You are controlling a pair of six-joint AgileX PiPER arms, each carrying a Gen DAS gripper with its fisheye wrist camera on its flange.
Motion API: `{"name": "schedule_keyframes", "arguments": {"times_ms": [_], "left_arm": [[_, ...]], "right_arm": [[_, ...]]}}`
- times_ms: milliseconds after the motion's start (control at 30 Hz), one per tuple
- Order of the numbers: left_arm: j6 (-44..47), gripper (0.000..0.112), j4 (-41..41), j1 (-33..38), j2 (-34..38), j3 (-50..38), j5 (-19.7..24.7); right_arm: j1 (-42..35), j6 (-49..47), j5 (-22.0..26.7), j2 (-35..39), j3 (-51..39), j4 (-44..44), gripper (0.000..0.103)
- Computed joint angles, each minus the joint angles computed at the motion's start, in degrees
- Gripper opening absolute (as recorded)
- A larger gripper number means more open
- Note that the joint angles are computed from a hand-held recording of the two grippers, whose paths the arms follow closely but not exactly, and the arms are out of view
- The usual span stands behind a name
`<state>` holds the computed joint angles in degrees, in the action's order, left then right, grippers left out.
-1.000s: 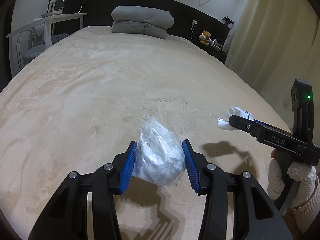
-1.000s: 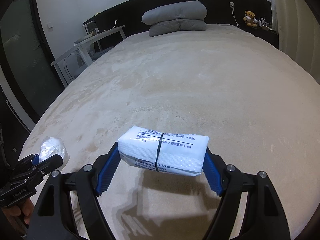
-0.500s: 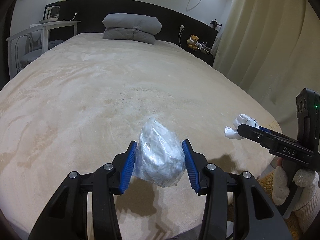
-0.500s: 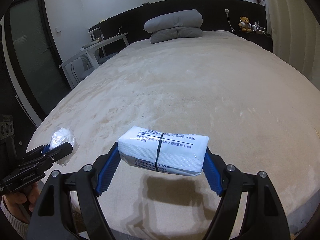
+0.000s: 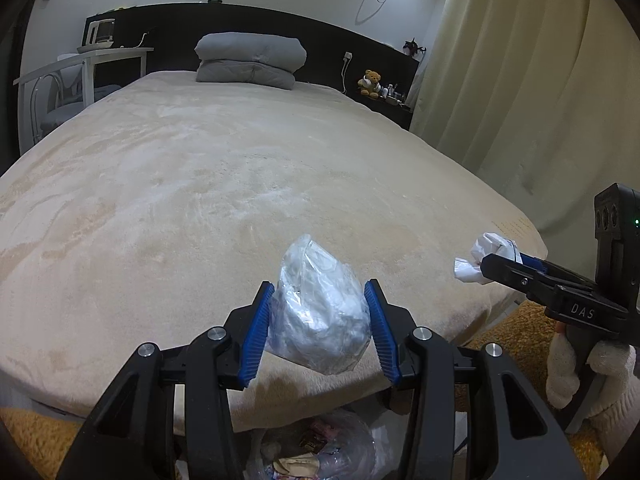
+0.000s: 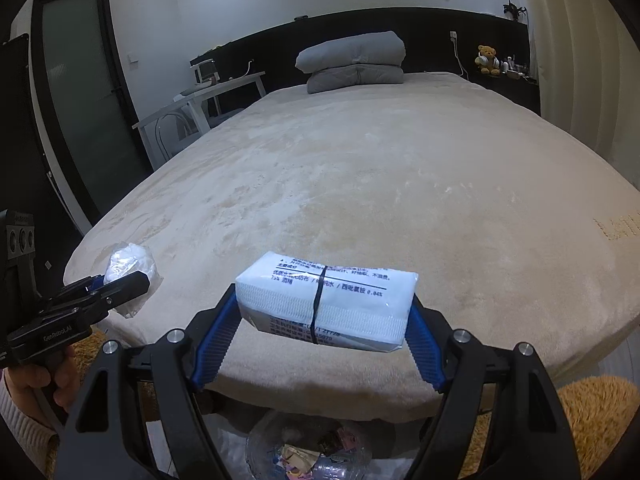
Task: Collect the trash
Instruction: 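Carry the plastic wad and packet down to the floor trash bag with both tools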
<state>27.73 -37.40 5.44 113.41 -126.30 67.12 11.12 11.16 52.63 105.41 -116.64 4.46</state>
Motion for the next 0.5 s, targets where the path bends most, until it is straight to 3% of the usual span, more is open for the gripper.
{"name": "schedule_keyframes", "arguments": {"times_ms": [267, 500], "left_arm": [[6.99, 0.045, -2.69, -0.39, -11.35, 19.03, -5.02], [9.08, 0.045, -3.87, -1.15, -15.60, 27.55, -4.63]], "right_arm": [[1.38, -0.62, -6.73, -11.37, 18.06, 0.53, 0.076], [2.83, -0.65, -6.82, -14.68, 24.59, 1.74, 0.076]]}}
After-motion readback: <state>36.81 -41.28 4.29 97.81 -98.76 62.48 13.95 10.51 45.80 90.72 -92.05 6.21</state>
